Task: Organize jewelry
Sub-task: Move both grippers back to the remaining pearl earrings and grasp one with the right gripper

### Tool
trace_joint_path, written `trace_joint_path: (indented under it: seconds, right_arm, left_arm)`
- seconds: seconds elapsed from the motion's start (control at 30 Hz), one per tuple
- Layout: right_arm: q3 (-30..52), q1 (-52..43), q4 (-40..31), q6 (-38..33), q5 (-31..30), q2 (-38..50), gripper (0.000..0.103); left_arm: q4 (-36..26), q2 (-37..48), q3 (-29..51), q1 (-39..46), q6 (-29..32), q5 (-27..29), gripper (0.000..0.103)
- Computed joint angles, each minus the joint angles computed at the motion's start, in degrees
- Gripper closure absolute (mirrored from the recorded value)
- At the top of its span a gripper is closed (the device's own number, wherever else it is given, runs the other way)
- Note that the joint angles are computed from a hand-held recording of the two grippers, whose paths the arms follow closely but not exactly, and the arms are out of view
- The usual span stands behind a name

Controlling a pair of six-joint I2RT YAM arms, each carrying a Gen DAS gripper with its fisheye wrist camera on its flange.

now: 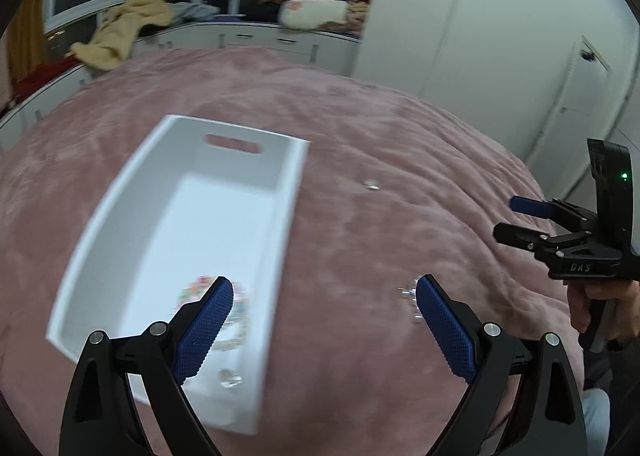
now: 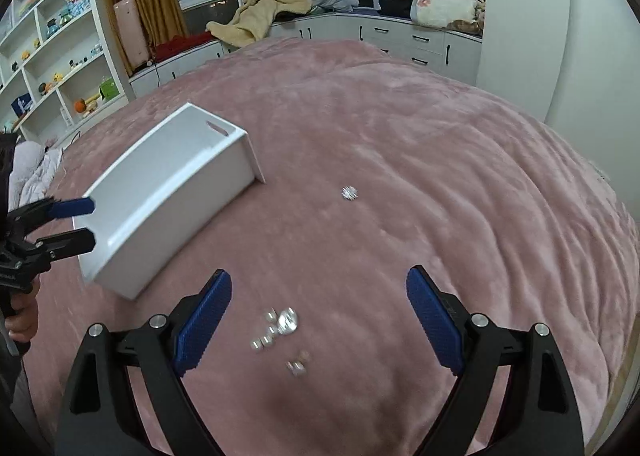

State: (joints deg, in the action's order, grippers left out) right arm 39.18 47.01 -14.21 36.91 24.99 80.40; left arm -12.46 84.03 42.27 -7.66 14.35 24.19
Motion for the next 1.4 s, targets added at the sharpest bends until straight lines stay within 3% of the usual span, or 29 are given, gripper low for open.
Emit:
trace_joint_path:
  seconds: [0.13,0.27,0.43,0.5,0.63,0.73,0.8,0.9,1.1,1.23,1.33,1.4]
  right_arm:
    - [-4.2,2.5,-0.1,1.3,0.5,-2.1,0.016]
    - [-9.3,4.3,3.8,2.9,-1.2,-1.8,0.025]
    - [-13.9,4.5,13.9,1.4,-4.4,3.2,0.031]
    - [-14.7,4.6,19.2,-0.4,-5.5,7.0,0.035]
    - [-12.1,4.1,25.8,-4.5,-7.4,16.3,0.047]
    - [-8.2,2.9,27.1,-7.4,-8.1,22.3,0.052]
    - [-4.4,2.5,24.0,-8.4,-7.4,26.5,0.063]
    - [-7.2,2.9,27.2,-7.8,-6.7,25.6,0.080]
    - [-17.6,1.4,32.0,-3.2,-6.2,16.7,0.081]
    - [-20.8,-0.8,32.8,-1.7,-7.0,13.2,0.082]
    - [-21.4,-1.4,31.8,-1.8,-6.9,11.3,0.082]
    - [-21.2,-0.5,30.6,-1.1,-5.9,11.1,0.082]
  left_arm:
    - [3.7,2.5,-1.5,-6.6,-3.0,-3.0,0.009]
    - [9.2,7.3,-2.6,-12.0,-5.7,-6.1,0.009]
    - [16.1,15.6,-2.0,-17.4,-8.7,-9.2,0.009]
    - [18.9,18.8,-1.5,-18.9,-9.4,-10.8,0.016]
    - [18.3,24.8,1.8,-20.2,-9.5,-10.3,0.033]
    - [18.3,27.9,3.8,-20.7,-9.2,-10.9,0.035]
    - [17.7,29.3,5.1,-20.7,-9.2,-10.1,0.036]
    - [17.4,30.6,6.5,-21.5,-9.4,-10.3,0.036]
    - [19.0,32.8,7.1,-25.0,-9.7,-11.3,0.037]
    - [21.0,34.9,7.2,-26.5,-11.4,-13.5,0.048]
    - [21.2,34.2,6.4,-26.2,-11.9,-14.3,0.064]
    - [20.8,33.4,5.8,-25.6,-11.5,-14.0,0.081]
